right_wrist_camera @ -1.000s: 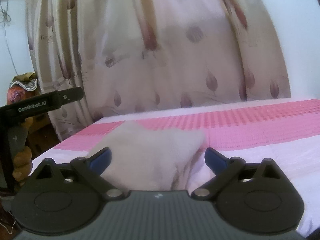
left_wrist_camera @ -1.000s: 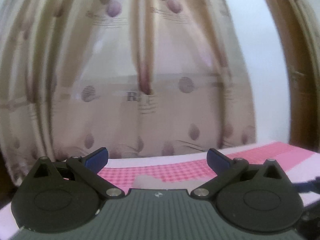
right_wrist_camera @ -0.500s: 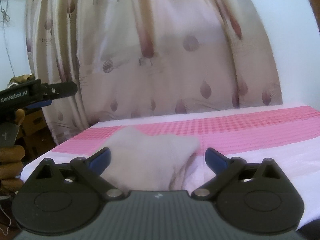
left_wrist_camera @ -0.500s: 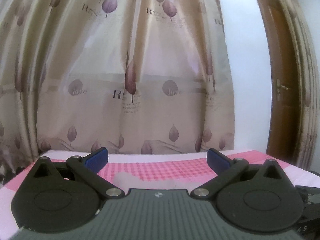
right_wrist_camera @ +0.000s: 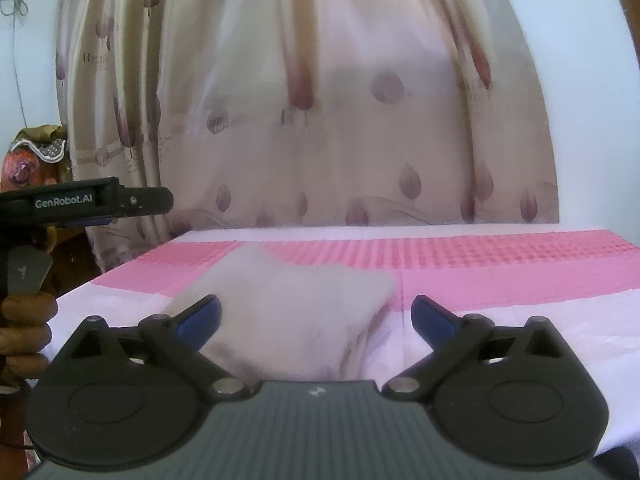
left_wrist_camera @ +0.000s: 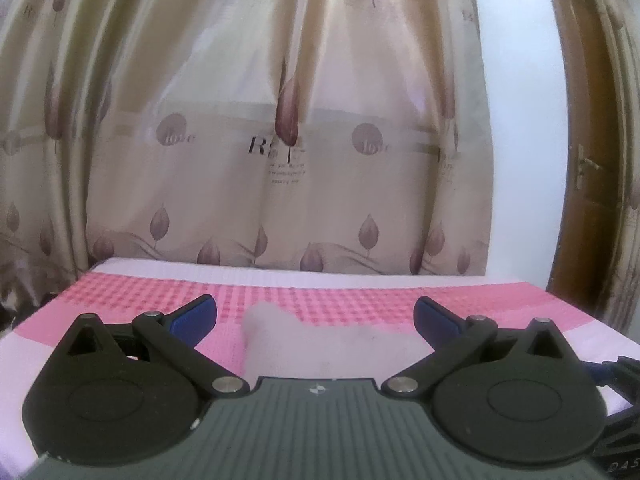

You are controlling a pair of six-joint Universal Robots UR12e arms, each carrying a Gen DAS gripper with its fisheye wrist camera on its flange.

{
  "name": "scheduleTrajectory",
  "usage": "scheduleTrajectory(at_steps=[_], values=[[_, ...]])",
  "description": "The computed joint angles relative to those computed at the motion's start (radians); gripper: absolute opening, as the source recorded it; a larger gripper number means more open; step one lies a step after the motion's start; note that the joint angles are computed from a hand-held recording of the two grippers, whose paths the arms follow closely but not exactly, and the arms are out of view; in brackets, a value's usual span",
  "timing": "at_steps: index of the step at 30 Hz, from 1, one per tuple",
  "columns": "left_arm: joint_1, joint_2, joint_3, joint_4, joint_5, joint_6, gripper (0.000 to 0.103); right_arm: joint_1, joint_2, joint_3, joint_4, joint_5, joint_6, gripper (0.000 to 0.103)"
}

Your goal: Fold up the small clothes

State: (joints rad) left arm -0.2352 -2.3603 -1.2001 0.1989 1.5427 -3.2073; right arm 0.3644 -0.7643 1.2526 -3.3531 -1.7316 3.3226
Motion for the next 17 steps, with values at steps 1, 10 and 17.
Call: scheduleTrajectory(at_steps=[1,10,17], values=[[0.001,0.0,-0.001,-0.008,-0.006,-0.003,0.103,0.001,0.0,0.0,0.003,-0.001,0.0,0.102],[0.0,-0.019,0.012,-0.023,0.04,-0.017,0.103,0.004,0.003,-0.003,0.016,-0.009,-0.006,0.102],[-0.002,-0.021,0.013,-0.014,0.075,-0.018,0.103,0.009,0.007,-0.009,0.009,-0.039,-0.014,0.102]])
